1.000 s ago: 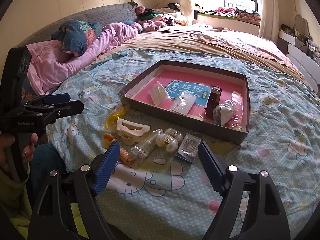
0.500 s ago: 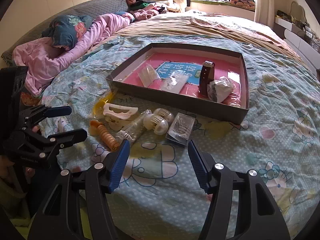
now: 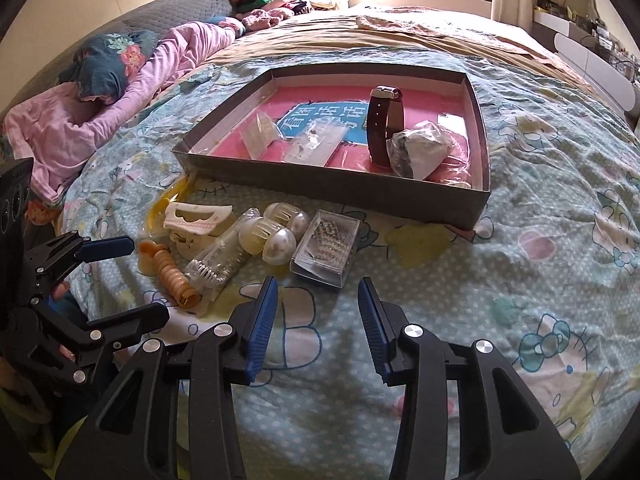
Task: Organize jewelry
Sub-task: 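Withdraw both tools and move them toward the remaining items on the bedspread, then grasp the orange beaded toy with the left tool while the right grasps the clear pin box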
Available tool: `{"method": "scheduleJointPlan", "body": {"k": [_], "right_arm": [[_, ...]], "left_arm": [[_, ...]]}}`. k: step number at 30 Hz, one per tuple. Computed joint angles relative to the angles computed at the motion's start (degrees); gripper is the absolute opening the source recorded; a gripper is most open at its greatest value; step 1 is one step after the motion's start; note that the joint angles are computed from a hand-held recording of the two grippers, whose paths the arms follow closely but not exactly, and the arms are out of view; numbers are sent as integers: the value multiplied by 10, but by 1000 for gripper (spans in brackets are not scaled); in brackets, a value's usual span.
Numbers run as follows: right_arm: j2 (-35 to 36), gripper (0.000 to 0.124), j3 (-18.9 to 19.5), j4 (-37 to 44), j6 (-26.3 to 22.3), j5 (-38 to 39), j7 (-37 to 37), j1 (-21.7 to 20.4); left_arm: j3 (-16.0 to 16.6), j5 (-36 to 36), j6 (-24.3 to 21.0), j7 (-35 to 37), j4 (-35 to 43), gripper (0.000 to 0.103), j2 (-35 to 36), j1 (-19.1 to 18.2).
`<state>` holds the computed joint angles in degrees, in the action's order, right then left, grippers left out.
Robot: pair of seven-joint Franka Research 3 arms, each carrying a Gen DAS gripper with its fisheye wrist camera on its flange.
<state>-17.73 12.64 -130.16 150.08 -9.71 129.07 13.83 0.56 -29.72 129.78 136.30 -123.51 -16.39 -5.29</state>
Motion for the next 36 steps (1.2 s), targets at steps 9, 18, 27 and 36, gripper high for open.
{"method": "scheduleJointPlan", "body": {"k": [9,18,27,36], "right_arm": [[33,40,-5,17,11,-19,13,-6],[30,34,-8,6,25,-49,49,-20],[31,38,-12,0,33,-46,60,-27],[42,35,-16,5,48,-63,79,-29]], "left_arm": [[-11,13,14,-9,-5,93,9,-4],[-13,11,28,-19,-3,93,18,-4],[-11,6,35,-13,-2,71,22,-9],[-6,-15,18,-4,0,67,19,-6]]}}
